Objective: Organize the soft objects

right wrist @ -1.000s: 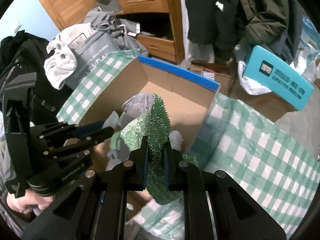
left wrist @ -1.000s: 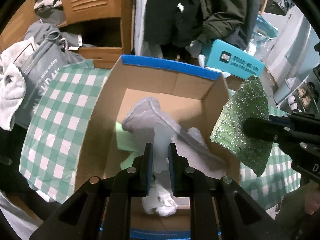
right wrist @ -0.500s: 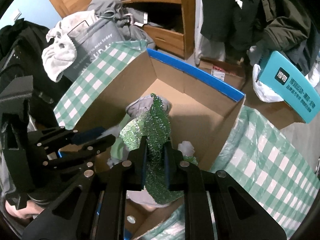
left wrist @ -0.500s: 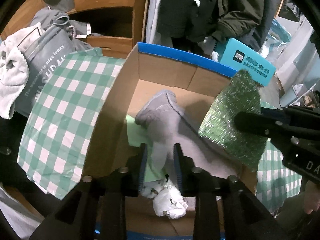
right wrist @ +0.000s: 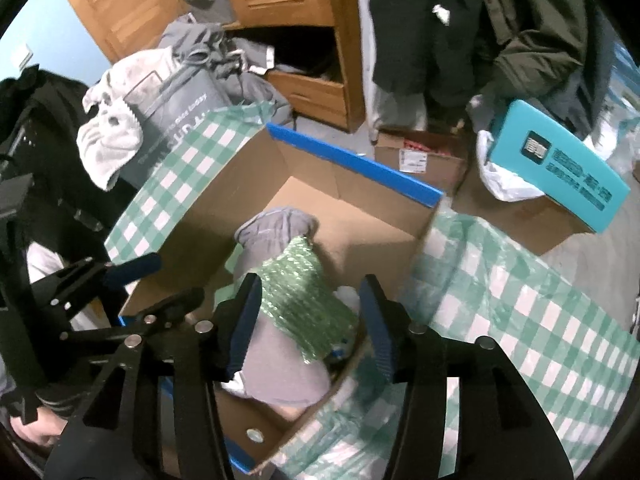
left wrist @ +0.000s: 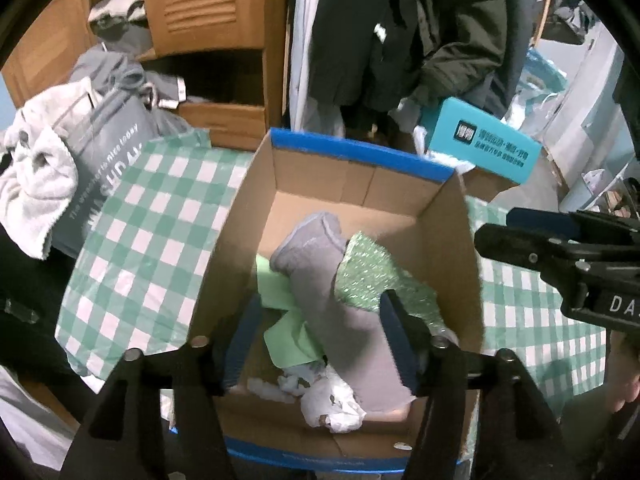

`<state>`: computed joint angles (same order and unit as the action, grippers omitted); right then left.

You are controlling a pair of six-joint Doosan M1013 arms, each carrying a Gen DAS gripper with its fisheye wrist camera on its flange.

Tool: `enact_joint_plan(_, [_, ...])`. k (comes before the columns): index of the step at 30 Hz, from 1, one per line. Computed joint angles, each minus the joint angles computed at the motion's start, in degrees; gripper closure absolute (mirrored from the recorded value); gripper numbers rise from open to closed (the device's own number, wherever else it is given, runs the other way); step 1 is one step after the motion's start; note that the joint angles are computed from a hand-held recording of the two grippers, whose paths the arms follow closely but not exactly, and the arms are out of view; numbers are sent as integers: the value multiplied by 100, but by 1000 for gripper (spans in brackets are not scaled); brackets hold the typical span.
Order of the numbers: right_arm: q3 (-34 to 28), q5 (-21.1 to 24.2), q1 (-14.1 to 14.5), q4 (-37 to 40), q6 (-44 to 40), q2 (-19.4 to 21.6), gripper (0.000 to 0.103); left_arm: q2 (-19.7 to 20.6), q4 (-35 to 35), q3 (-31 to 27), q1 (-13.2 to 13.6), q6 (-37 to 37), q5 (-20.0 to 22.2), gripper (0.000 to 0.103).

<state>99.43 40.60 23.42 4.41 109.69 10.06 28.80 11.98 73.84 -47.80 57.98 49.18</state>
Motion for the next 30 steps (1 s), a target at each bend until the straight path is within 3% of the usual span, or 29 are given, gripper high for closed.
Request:
enact_joint_plan(7, [277,-216,24,-371,444,-393,40,-208,278,152,-177,5,-174,25])
enact_joint_plan(14, [592,-352,131,-820,759,-790,39,-336,394,234,-326,57,-261,23])
enact_joint_plan(24, [1026,-625,114,-1062,1063,-1232,38,-436,900,321,-512,-457,-277,20])
enact_joint_plan(26, [1128,-679,103,-1152,1193,-1308,37,-432,1004,328,-533,-518,-274,11])
enact_joint_plan(30, [1308,-752,75,-1269,1345,-1409,37,-430,873,320,-543,-380,-329,11])
